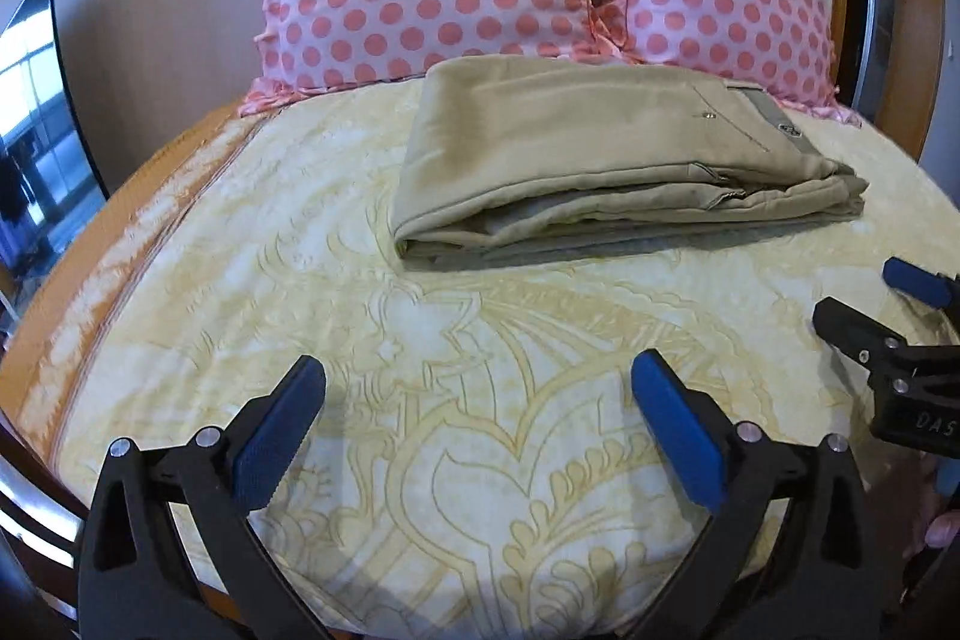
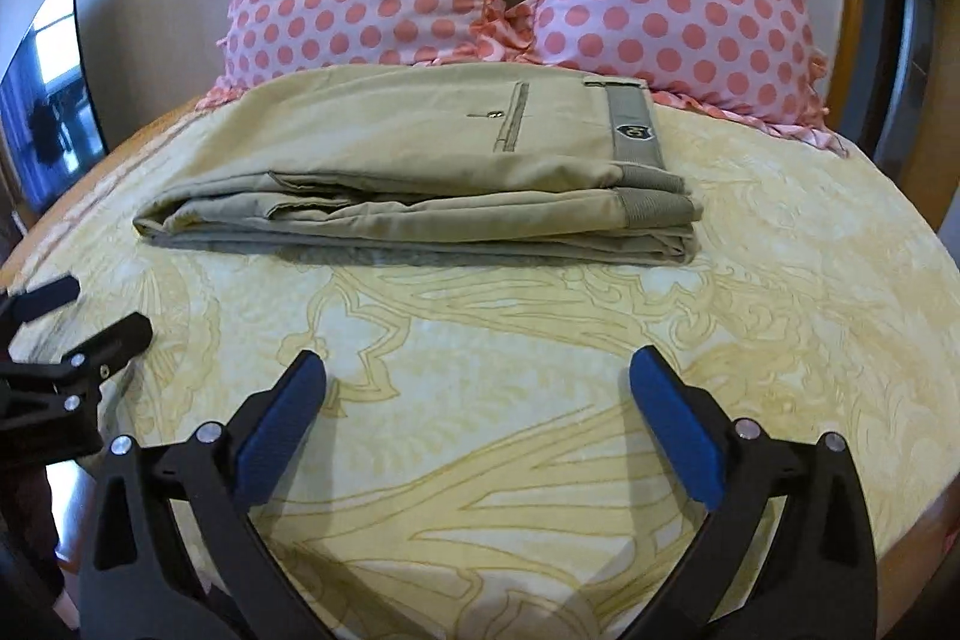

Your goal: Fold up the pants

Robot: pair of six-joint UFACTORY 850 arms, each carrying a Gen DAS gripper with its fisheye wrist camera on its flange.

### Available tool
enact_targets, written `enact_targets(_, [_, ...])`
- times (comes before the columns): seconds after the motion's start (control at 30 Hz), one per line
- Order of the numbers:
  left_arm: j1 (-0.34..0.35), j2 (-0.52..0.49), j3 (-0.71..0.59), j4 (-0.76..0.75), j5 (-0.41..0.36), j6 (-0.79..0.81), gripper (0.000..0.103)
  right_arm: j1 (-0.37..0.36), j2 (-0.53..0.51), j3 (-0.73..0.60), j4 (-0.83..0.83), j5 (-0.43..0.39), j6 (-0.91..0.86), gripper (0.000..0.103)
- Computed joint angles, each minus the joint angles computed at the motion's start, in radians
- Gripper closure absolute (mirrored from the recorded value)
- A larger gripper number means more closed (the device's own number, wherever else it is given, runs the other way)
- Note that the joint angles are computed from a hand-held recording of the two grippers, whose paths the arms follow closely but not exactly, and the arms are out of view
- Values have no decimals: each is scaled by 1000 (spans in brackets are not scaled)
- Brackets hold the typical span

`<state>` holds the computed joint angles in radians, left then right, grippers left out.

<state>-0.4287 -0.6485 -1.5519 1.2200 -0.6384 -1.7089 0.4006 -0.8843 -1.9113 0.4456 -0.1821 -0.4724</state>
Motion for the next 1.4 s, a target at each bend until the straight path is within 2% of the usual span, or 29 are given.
enact_targets(0.1, [-5,8,30,87,9,-95,1,7,24,57,97,79,-81,2])
enact_targets(0.2, [-12,11,51,161,1,-167,1,9,33,80,185,115,-158,2])
enact_targets(0.4, [-14,11,58,186,-1,-191,1,9,34,83,248,121,-223,2])
enact_targets(1.4, [-13,12,60,190,1,-194,1,9,36,86,286,122,-262,2])
